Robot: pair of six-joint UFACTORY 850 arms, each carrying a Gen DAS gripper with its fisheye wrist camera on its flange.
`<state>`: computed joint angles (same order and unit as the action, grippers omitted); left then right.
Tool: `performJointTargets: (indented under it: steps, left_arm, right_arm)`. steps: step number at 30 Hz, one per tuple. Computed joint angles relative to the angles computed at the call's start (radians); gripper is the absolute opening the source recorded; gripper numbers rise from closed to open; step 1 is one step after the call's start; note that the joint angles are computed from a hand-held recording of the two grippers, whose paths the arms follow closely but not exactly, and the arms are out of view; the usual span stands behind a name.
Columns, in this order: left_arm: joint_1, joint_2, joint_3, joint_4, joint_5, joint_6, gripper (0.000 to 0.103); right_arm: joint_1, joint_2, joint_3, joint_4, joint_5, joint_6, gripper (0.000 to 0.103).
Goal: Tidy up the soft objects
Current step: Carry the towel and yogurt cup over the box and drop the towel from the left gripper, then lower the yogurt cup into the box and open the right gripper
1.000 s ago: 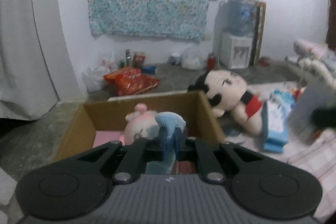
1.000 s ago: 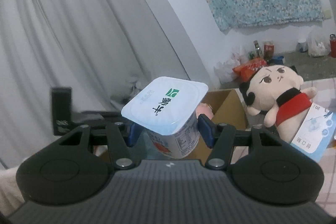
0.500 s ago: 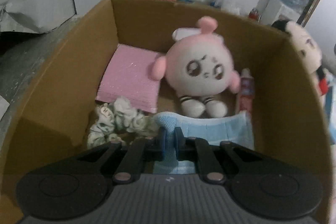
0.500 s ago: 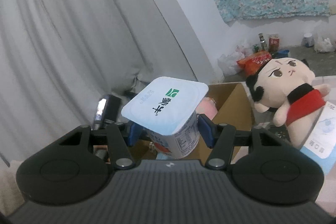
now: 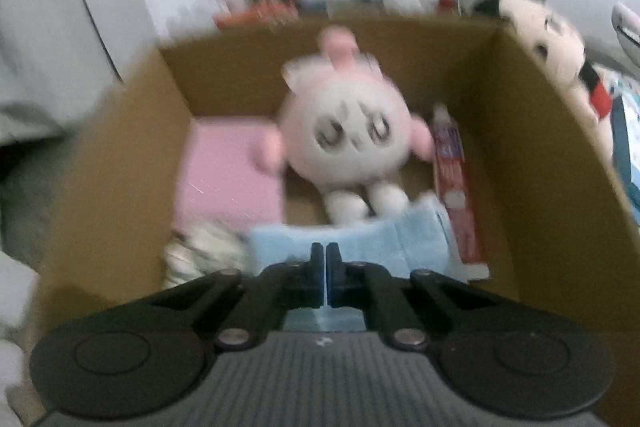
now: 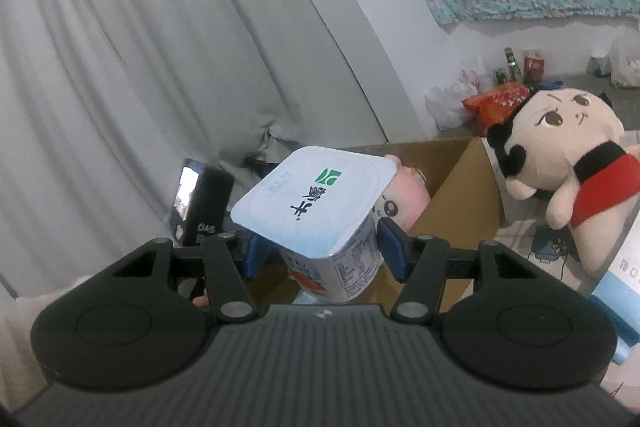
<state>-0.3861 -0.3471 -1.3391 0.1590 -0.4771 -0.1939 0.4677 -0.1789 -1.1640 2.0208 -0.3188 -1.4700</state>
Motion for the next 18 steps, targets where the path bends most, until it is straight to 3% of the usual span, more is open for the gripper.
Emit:
performJointTargets:
  steps: [2, 6, 9, 12, 15, 18]
  left_arm:
    - [0.0, -0.047, -0.026, -0.007, -0.029, -0.012, 0.004]
    - [0.033, -0.024, -0.033, -0.124, -0.051, 0.018, 0.009]
    - [0.033, 0.046, 0.02, -0.008, -0.009, -0.06, 0.01]
    - [0.07, -0.014, -0.026, -0.166, -0.105, 0.063, 0.014]
    - [0.101, 0.002, -0.008, -0.258, -0.081, 0.093, 0.011]
    - [0.123, 0.131, 0.072, -0.247, -0.002, 0.054, 0.012]
  right_arm:
    - [0.006, -0.007, -0.009, -0.017, 0.017, 0.014, 0.056]
    - [0.018, -0.025, -0.054, -0.167, 0.036, 0.143, 0.056]
    - [0.032, -0.04, -0.094, -0.283, 0.047, 0.243, 0.056]
    - [0.05, -0.059, -0.135, -0.403, 0.058, 0.344, 0.056]
    - [0.07, -0.087, -0.185, -0.578, 0.063, 0.528, 0.056]
    - [0.083, -0.129, -0.252, -0.769, 0.043, 0.717, 0.056]
